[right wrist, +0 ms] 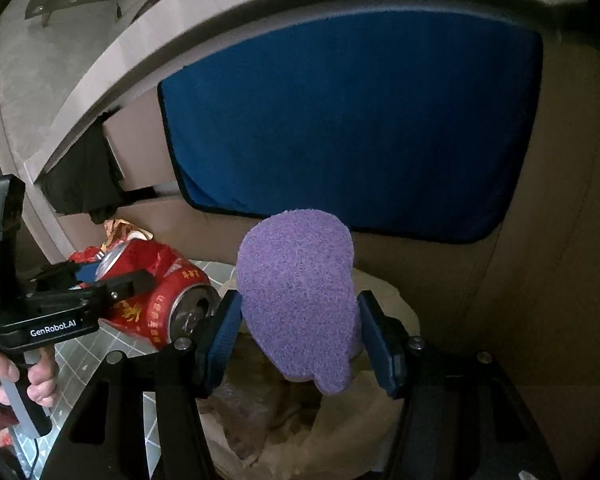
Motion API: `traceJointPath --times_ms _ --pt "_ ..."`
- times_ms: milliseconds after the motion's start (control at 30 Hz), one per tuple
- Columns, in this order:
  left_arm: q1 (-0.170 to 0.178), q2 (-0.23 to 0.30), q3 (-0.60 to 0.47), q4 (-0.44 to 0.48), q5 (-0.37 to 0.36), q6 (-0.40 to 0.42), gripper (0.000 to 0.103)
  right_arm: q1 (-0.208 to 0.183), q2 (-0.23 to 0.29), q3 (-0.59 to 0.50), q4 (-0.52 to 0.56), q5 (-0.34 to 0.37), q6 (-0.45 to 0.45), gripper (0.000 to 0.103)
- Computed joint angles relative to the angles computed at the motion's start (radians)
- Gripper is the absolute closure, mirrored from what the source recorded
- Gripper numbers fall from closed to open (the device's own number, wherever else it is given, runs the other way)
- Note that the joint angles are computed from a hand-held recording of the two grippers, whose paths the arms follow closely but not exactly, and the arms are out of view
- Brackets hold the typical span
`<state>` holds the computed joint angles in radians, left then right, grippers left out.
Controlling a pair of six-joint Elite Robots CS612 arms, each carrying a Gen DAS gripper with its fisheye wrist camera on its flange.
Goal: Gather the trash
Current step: 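Carry the can over the bin and release it while the right tool drops the sponge in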
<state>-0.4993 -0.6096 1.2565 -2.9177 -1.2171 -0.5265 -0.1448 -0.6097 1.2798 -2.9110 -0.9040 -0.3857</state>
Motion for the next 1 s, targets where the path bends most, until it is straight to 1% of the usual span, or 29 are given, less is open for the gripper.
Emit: traceJointPath --times_ms 233,333,433,500,533,567,633,700,800,867,900,1000 --pt "0.001 0.017 -0.019 0.017 0.01 0.033 0.051 0.007 0.018 -0.029 0.026 -0.019 0.006 0.047" --pt "0.004 0.025 -0.03 0.016 -0.007 0.039 0.051 0.012 0.026 -0.046 0.038 -0.022 0.015 0.047" --pt "0.017 0.036 -0.045 -0.002 -0.064 0.038 0.05 0.009 0.038 -0.06 0.029 -0.001 0.044 0.045" --pt "0.032 0.045 -0.057 -0.011 -0.144 0.028 0.05 0.004 0.046 -0.062 -0.007 0.011 0.094 0.043" --pt "0.043 0.051 -0.059 -0.034 -0.202 0.027 0.049 0.002 0.05 -0.065 -0.014 0.025 0.112 0.04" --pt "0.049 0.054 -0.062 -0.037 -0.23 0.024 0.046 -0.002 0.055 -0.068 -0.024 0.053 0.132 0.038" --pt "0.055 0.054 -0.063 -0.029 -0.249 0.004 0.044 -0.008 0.057 -0.068 -0.024 0.088 0.143 0.038" --pt "0.062 0.054 -0.058 -0.055 -0.27 -0.019 0.044 -0.006 0.051 -0.064 0.0 0.078 0.123 0.038" --pt "0.065 0.046 -0.033 -0.114 -0.252 -0.067 0.044 0.0 0.043 -0.064 0.046 0.052 0.104 0.038" --pt "0.062 0.031 -0.003 -0.153 -0.215 -0.092 0.044 0.002 0.04 -0.065 0.078 0.038 0.109 0.041" --pt "0.06 0.023 0.009 -0.162 -0.201 -0.097 0.044 0.002 0.039 -0.066 0.09 0.033 0.115 0.046" --pt "0.057 -0.007 0.052 -0.154 -0.149 -0.085 0.044 0.004 0.037 -0.062 0.104 0.029 0.119 0.047"
